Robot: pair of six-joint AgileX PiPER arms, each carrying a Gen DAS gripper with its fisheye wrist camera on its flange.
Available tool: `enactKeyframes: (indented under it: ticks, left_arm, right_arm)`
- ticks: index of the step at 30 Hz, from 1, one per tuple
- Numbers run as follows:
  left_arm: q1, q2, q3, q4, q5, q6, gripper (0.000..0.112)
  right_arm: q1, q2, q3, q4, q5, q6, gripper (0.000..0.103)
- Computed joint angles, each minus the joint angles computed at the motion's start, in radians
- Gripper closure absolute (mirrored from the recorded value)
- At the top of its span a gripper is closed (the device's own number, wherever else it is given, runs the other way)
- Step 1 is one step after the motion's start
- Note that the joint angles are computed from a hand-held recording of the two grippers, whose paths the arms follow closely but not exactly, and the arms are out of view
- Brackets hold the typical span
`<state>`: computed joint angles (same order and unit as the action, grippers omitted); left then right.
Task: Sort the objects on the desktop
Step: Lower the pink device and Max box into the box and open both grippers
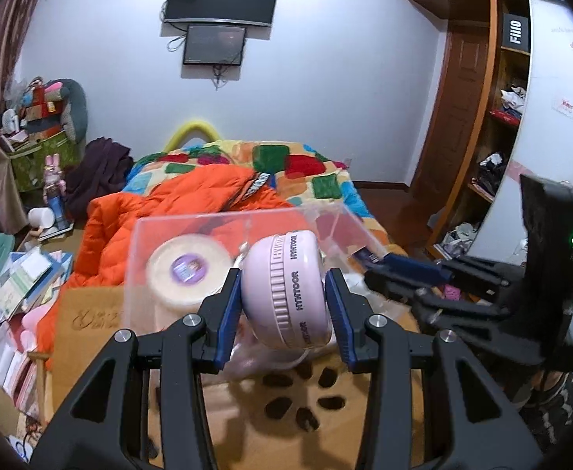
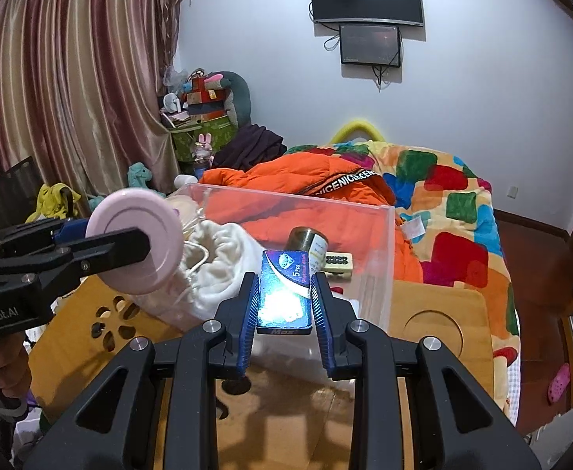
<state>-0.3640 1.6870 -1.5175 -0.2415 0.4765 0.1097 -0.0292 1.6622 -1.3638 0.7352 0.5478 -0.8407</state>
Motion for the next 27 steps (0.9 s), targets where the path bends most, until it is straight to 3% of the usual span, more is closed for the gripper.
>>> enactKeyframes:
  ticks: [8, 17, 27]
  left_arm:
    - [-0.026, 0.188, -0.255, 0.063, 0.098, -0.047, 0.07]
    - [-0.043, 0.295, -0.402, 0.144, 0.181, -0.089, 0.07]
    - [-0.04, 0.271, -0.35, 0.129, 0.135, -0.07, 0.07]
  right_arm:
    - [-0.005, 0.085, -0.099, -0.057, 0.019, 0.044, 0.079]
    - [0.024, 0.14, -0.15, -0.141, -0.001, 0.094, 0.078]
    - [0.048, 0.124, -0.116, -0.172, -0.043, 0.073, 0.078]
